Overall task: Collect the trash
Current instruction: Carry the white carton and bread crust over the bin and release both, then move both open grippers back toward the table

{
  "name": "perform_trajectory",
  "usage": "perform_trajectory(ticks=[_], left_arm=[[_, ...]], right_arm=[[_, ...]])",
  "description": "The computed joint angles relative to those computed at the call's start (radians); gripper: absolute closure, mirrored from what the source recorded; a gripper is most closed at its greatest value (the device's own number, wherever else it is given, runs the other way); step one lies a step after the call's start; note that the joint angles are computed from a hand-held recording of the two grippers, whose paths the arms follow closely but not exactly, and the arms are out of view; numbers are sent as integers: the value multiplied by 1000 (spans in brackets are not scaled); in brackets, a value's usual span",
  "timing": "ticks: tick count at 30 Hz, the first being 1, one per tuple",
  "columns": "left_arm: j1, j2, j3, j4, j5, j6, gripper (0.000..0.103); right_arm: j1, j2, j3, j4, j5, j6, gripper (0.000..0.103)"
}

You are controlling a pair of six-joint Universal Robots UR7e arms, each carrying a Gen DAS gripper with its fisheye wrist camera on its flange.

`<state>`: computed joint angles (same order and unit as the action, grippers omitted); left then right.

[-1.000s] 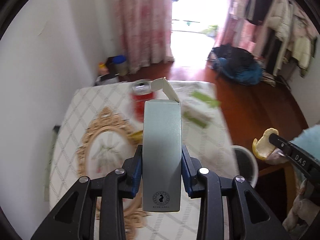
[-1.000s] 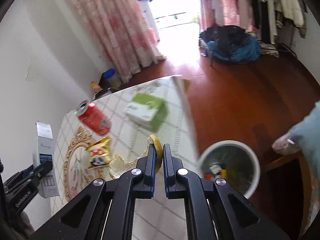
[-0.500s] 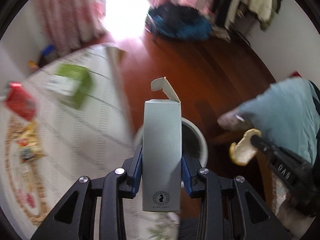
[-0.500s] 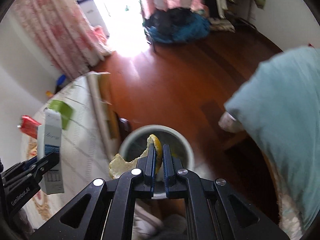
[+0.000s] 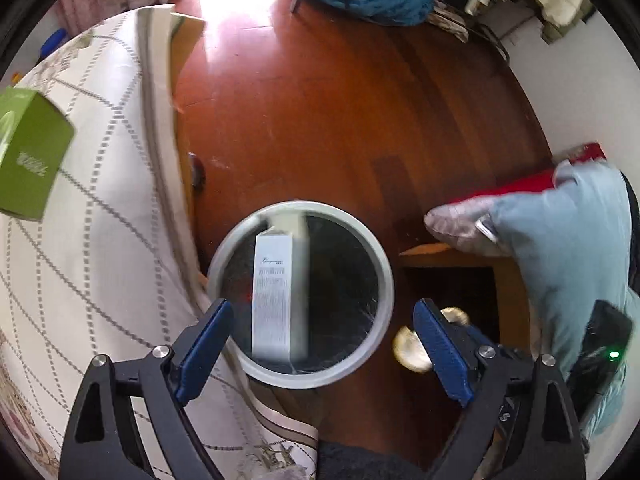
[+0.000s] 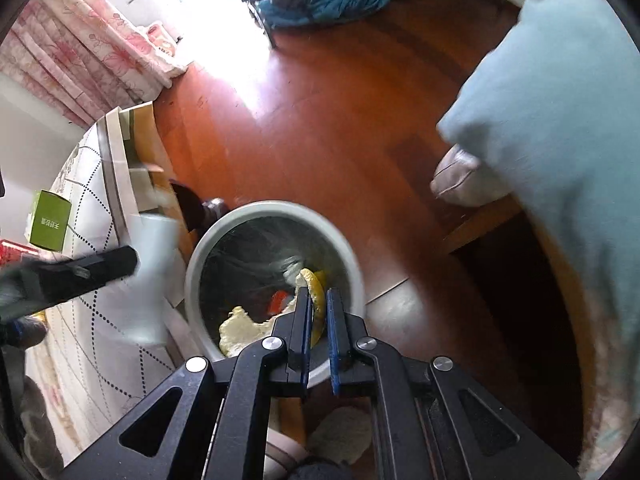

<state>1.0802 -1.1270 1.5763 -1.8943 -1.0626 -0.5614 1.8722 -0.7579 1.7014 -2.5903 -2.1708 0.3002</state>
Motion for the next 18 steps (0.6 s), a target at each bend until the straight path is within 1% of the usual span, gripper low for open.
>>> perform_trajectory(ticks=[1,2,3,4,5,7,8,9,13,15,18], left_arm=[[-1,-2,0,9,8,-5,11],[-6,-8,3,20,31,-11,11],[-12,-14,9,28,52,-11,9],[-18,-22,15,41,76,-13,7],[-28,-38,41,46,116,-17,7],[-45,-50,63,63,169,-32,7],[-58,-65,88,75,212,-47,7],[-68,-72,100,85,236,-54,7],[-92,-97,147,119,303,-86,7],[-107,-114,165,130,322,-100,7],[-130,-149,197,136,335,-112,7]], right_arm=[[-6,5,-7,18,2,5,84],[-12,7,-7,21,17,4,61],[-16,6,-2,16,33,-1,35],[-18,5,1,17,43,-6,25],[-17,6,3,20,45,-13,16],[-5,17,-7,55,18,-14,12],[2,23,-12,76,-1,-12,4],[8,27,-14,88,-17,-7,0],[30,22,-11,140,-66,17,0],[45,14,-8,166,-89,34,0],[63,-5,2,180,-96,47,0]])
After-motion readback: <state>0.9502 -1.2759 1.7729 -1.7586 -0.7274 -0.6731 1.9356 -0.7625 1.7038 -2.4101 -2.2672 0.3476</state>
